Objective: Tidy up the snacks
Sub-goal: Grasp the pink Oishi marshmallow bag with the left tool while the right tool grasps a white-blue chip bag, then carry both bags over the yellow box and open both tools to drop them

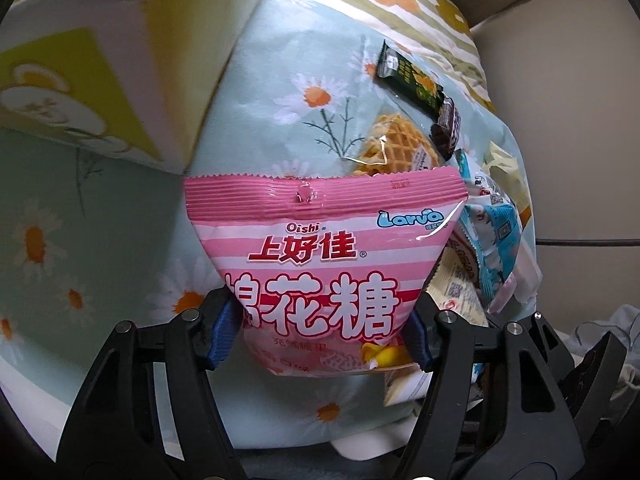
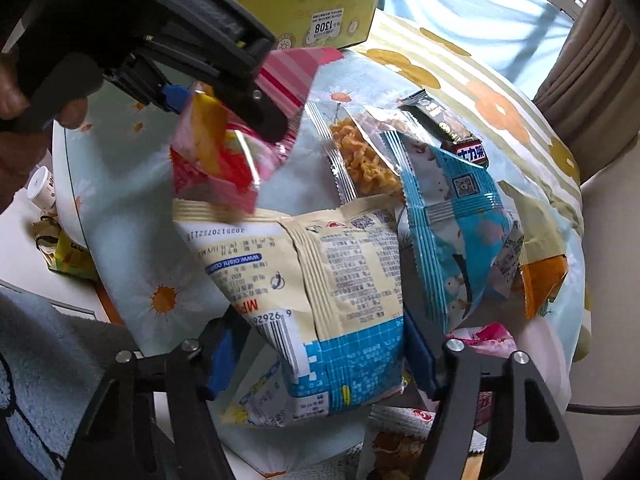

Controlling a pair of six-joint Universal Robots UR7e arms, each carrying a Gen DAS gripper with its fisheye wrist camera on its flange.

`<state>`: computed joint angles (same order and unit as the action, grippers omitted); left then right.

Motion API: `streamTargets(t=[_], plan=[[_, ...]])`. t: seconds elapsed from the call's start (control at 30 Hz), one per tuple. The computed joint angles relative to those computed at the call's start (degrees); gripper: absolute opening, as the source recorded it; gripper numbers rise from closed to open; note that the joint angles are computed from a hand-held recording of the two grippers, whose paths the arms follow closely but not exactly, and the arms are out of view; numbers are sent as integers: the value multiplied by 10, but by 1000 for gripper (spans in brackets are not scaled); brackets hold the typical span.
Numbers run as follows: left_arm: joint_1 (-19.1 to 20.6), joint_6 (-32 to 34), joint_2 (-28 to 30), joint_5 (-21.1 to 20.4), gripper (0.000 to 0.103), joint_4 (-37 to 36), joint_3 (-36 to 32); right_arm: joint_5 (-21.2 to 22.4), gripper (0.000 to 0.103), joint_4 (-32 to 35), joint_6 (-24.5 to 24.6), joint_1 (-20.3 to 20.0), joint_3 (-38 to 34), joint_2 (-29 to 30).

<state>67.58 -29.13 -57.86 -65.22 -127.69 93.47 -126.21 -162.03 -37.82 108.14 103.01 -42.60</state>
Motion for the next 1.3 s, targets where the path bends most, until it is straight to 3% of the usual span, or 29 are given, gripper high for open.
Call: streamTargets(t=[0.3,0.6,0.97,1.23,1.3], plan=[[-2,-12,-29,19,64,-5,22,19,55,0,-1,6,-2,3],[-12,-38,-73,41,64,-17,52,45,51,-9,-35,21,0,-2],[-60,-55,-144,92,64,-39,93,77,48,-44,-80,51,30,-56],[-99,-42,-192,145,64,-62,102,117,48,-53,-38,68,14,-85],[-106,-28,-199,168,64,-64,95,110,48,-57,-33,79,0,-82]])
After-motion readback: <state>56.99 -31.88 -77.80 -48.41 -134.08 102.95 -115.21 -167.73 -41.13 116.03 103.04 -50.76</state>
